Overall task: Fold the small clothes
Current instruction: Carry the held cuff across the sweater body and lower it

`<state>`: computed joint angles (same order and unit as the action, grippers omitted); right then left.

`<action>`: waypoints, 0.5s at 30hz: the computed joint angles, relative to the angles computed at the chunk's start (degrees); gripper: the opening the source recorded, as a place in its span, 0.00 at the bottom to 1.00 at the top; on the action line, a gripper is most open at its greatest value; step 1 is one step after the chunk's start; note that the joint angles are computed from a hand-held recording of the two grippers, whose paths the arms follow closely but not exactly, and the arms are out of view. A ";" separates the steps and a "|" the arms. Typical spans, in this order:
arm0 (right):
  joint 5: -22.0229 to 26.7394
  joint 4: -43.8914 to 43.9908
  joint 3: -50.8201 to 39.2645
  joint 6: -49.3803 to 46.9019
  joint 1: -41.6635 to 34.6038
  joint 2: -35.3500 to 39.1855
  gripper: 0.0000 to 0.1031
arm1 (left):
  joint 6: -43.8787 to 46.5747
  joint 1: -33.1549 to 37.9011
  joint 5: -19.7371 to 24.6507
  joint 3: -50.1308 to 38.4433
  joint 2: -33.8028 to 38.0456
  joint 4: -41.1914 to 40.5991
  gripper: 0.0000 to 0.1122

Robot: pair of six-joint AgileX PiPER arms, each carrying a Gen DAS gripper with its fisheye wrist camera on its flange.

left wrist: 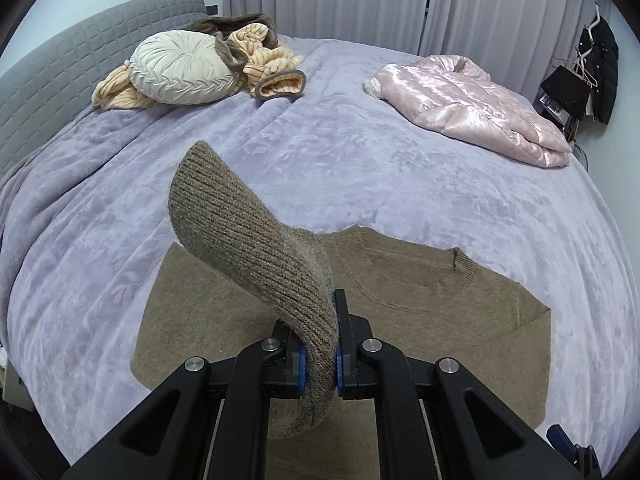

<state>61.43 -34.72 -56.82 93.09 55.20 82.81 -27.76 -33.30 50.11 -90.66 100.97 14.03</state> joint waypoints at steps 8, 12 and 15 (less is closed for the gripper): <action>-0.37 -1.46 8.17 5.62 1.98 -6.66 0.83 | -5.86 -10.01 1.71 -0.37 0.13 7.35 0.10; -0.32 -1.89 12.38 9.00 3.15 -10.53 0.83 | -8.70 -15.35 1.66 1.72 -0.30 11.63 0.10; 0.21 -2.24 15.01 11.57 4.43 -12.96 0.83 | -10.23 -19.01 1.72 3.81 -0.80 13.86 0.10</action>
